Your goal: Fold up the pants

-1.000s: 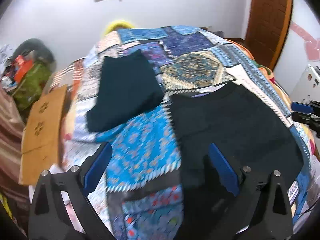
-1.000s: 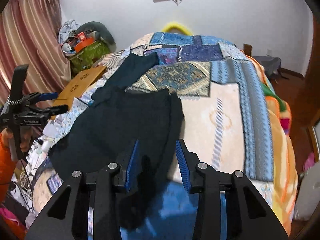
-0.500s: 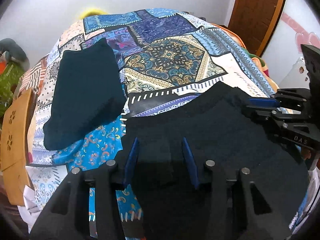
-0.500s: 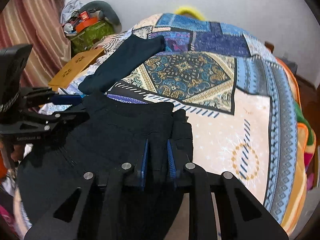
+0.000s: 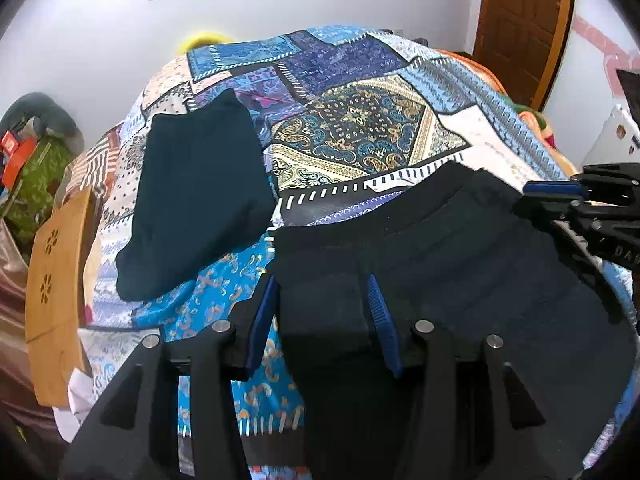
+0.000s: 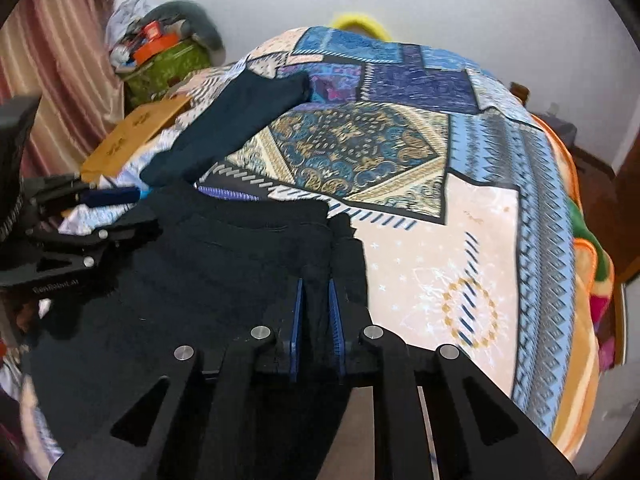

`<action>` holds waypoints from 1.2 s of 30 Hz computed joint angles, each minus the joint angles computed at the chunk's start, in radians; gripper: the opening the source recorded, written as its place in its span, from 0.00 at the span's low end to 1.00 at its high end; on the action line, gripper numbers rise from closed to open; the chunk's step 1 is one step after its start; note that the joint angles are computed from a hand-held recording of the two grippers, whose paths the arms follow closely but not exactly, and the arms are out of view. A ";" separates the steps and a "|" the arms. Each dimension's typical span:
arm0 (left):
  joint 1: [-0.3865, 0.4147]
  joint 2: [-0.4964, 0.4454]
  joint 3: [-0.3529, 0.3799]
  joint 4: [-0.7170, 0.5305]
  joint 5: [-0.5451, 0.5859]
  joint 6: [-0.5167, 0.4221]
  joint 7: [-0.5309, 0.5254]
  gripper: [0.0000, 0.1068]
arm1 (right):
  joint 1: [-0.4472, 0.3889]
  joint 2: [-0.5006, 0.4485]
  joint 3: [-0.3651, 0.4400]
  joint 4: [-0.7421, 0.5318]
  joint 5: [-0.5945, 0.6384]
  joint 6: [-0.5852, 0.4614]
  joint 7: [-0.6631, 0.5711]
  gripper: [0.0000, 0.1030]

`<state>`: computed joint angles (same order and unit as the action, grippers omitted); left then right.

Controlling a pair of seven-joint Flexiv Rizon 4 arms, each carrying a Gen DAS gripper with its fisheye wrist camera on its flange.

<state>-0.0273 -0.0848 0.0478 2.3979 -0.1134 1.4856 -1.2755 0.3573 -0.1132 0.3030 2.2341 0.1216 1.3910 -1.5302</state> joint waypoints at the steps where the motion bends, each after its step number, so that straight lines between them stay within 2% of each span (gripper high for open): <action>1: 0.003 0.020 -0.005 0.014 -0.024 0.005 0.013 0.45 | -0.001 0.013 0.000 0.007 -0.001 -0.001 0.008 0.16; 2: 0.002 0.035 -0.002 0.022 -0.026 0.009 0.010 0.46 | -0.005 0.036 0.004 0.014 0.014 -0.008 0.005 0.20; 4: 0.002 0.083 0.006 0.047 -0.046 0.020 0.017 0.50 | -0.002 0.081 0.003 0.039 0.024 0.001 0.012 0.41; 5: -0.004 0.103 0.006 0.063 -0.090 0.031 0.042 0.61 | 0.005 0.098 -0.001 0.056 0.011 0.013 0.027 0.46; 6: -0.017 0.120 0.009 0.080 -0.155 0.044 0.080 0.77 | 0.010 0.122 -0.003 0.076 0.004 0.025 0.038 0.53; 8: -0.079 0.143 0.025 0.115 -0.341 0.082 0.195 0.89 | 0.026 0.152 -0.007 0.096 0.011 0.026 0.047 0.65; 9: -0.117 0.158 0.039 0.131 -0.440 0.085 0.256 0.90 | 0.036 0.162 -0.010 0.105 0.021 0.030 0.050 0.73; 10: -0.128 0.166 0.045 0.138 -0.473 0.072 0.278 0.90 | 0.051 0.176 -0.010 0.116 0.059 0.036 0.037 0.77; 16: -0.084 0.168 0.045 0.160 -0.467 -0.113 0.251 0.90 | 0.115 0.180 -0.026 0.145 0.173 0.000 0.001 0.77; 19: -0.111 0.151 0.031 0.171 -0.637 -0.179 0.338 0.90 | 0.121 0.162 -0.033 0.133 0.237 -0.050 -0.038 0.77; 22: -0.106 0.127 0.014 0.150 -0.744 -0.274 0.390 0.90 | 0.116 0.146 -0.048 0.079 0.410 -0.117 -0.168 0.77; 25: -0.075 0.090 0.002 0.105 -0.760 -0.383 0.402 0.91 | 0.091 0.131 -0.056 0.021 0.539 -0.211 -0.277 0.77; 29: -0.051 0.052 -0.020 0.056 -0.754 -0.433 0.399 0.91 | 0.053 0.099 -0.051 -0.039 0.633 -0.286 -0.383 0.77; 30: -0.047 0.045 -0.025 0.045 -0.751 -0.441 0.399 0.91 | 0.046 0.092 -0.047 -0.050 0.643 -0.298 -0.399 0.75; 32: -0.047 0.035 -0.035 0.031 -0.744 -0.443 0.397 0.90 | 0.030 0.073 -0.042 -0.086 0.683 -0.347 -0.447 0.65; 36: -0.050 0.018 -0.049 0.020 -0.743 -0.406 0.398 0.78 | 0.020 0.049 -0.024 -0.110 0.655 -0.352 -0.425 0.48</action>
